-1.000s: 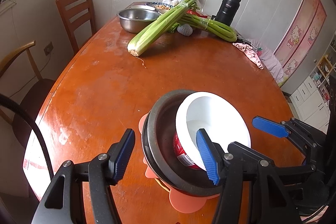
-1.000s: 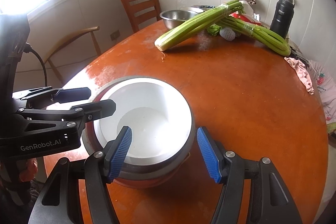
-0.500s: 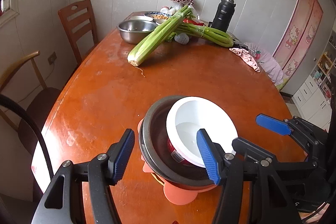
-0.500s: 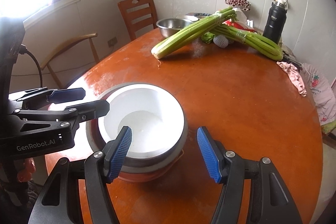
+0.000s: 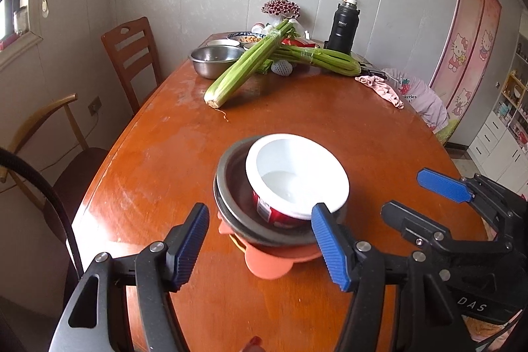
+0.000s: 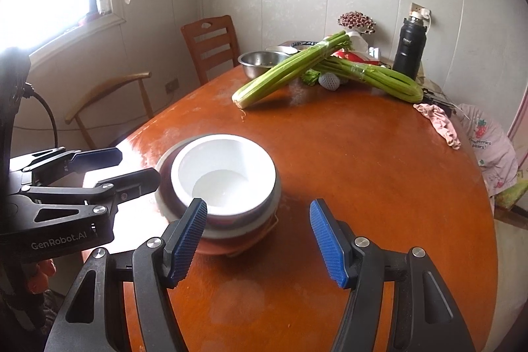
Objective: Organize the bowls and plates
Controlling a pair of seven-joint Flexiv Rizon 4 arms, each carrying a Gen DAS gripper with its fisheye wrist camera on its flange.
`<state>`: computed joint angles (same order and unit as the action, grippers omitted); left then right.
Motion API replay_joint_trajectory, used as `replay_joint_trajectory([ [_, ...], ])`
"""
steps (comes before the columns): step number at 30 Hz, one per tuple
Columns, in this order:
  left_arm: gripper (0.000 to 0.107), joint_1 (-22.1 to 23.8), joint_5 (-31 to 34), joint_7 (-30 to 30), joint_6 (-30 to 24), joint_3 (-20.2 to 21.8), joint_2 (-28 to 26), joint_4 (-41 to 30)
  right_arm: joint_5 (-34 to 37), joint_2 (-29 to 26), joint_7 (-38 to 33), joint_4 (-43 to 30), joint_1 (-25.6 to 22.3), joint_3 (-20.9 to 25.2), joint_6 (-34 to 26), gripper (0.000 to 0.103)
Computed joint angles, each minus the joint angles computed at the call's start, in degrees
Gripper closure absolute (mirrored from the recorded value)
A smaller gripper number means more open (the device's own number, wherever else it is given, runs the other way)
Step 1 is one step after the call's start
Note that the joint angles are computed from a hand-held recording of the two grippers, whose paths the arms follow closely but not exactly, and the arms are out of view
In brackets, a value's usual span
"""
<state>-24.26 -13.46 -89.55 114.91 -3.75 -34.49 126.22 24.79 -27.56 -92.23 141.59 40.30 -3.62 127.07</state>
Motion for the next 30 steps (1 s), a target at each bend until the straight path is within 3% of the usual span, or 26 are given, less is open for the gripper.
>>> replay_joint_trajectory([
  [8, 0.041, -6.6, -4.64, -1.39, 4.84, 2.67, -0.6, 4.89, 2.31, -3.61, 2.34, 5.0, -0.77, 5.01, 8.9, 0.036],
  [18, 0.04, -7.77, -5.72, -1.74, 8.42, 0.85, -1.31, 8.32, 4.15, -9.45, 7.05, 8.97, 0.05, 9.01, 17.65, 0.036],
  [30, 0.04, -8.87, -6.95, -1.53, 11.27, 0.34, -1.99, 10.41, 4.42, -13.18, 10.75, 11.14, 1.4, 10.26, 22.82, 0.036],
])
